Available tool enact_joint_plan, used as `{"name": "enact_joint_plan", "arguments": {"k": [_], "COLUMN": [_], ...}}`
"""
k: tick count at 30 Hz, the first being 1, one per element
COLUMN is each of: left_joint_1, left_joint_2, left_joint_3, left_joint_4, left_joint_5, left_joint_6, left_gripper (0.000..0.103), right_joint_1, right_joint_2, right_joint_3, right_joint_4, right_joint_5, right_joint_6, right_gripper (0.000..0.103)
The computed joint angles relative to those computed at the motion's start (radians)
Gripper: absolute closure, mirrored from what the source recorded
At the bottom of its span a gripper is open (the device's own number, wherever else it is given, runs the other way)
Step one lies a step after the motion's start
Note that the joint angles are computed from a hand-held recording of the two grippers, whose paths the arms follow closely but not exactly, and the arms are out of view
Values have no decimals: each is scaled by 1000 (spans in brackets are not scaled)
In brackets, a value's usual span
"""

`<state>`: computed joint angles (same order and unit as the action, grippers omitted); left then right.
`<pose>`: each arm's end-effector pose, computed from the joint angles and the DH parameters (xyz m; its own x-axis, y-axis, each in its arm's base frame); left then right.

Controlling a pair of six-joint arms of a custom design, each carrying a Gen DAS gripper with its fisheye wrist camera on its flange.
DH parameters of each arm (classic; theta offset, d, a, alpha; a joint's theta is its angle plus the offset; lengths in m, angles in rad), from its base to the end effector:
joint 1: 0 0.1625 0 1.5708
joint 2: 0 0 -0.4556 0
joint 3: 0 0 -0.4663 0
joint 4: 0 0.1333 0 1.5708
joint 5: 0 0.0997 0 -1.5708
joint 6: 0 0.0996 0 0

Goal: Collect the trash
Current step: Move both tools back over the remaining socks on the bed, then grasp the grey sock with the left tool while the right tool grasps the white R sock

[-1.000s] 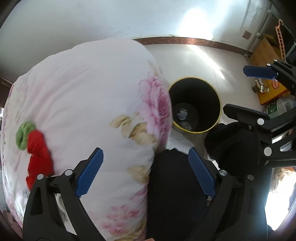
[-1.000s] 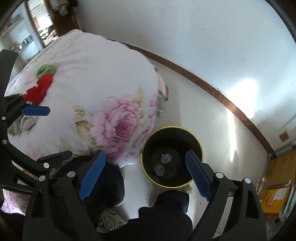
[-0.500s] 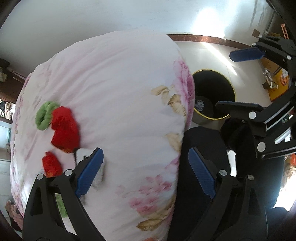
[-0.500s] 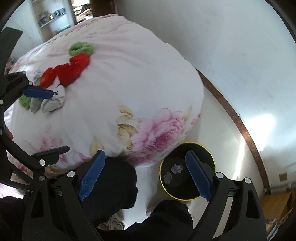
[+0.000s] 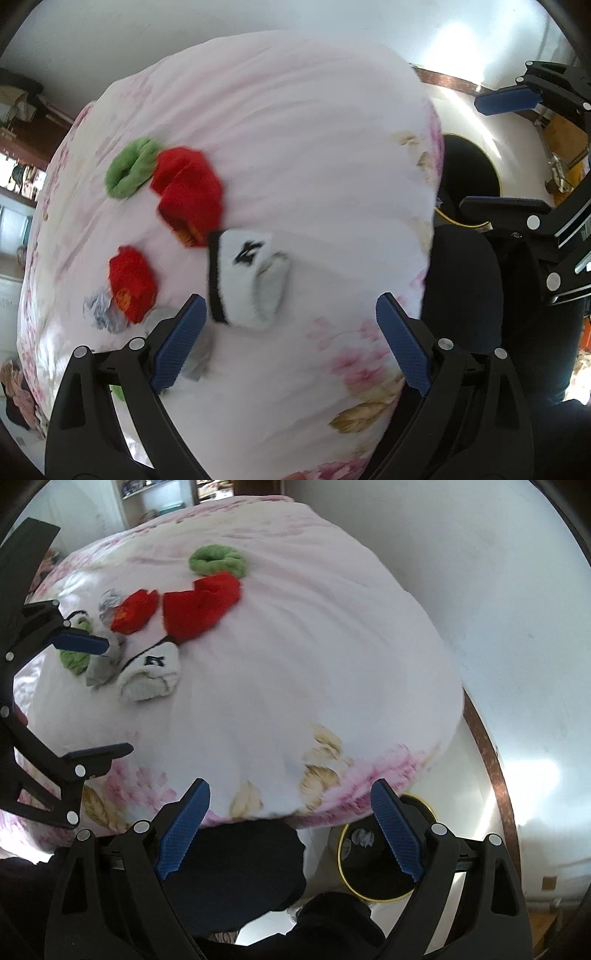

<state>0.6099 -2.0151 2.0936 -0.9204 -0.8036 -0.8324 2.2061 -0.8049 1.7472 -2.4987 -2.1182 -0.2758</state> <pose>-0.1264 -0.3353 0.4174 -0.4746 0.2595 -0.8411 0.3869 0.9198 0.0654 0.4741 -0.5058 0.0272 -0.4954 -0.7125 0.4968 -0.7569 0.6348 0.1556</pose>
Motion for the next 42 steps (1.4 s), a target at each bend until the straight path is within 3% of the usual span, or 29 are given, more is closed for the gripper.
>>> {"name": "enact_joint_plan", "arguments": {"k": [10, 19, 24, 32, 36, 37, 38, 39, 42], "left_joint_1": [48, 79, 128, 275, 352, 360, 361, 376, 378], "left_joint_2": [-79, -142, -176, -172, -158, -168, -179, -176, -175], "left_joint_3": [-33, -44, -56, -46, -26, -8, 4, 0, -11], "left_joint_4": [83, 119, 114, 31, -113, -155, -179, -207, -211], "left_joint_5": [17, 30, 42, 77, 71, 94, 111, 89, 87], "left_joint_6": [-80, -68, -39, 89, 251, 281, 293, 322, 332], "left_gripper": [12, 12, 7, 7, 7, 16, 43, 51, 58], "right_joint_1": [45, 79, 91, 100, 93, 90, 89, 90, 86], "right_joint_2": [82, 140, 168, 218, 254, 266, 278, 289, 321], "right_joint_3": [-80, -136, -159, -204, -246, -260, -273, -283, -320], "right_joint_4": [43, 86, 97, 123, 153, 164, 170, 171, 194], "right_joint_5": [28, 37, 43, 63, 95, 107, 109, 107, 118], "right_joint_6": [-1, 15, 27, 49, 58, 60, 56, 48, 31], "right_gripper": [18, 17, 17, 15, 15, 15, 15, 15, 15]}}
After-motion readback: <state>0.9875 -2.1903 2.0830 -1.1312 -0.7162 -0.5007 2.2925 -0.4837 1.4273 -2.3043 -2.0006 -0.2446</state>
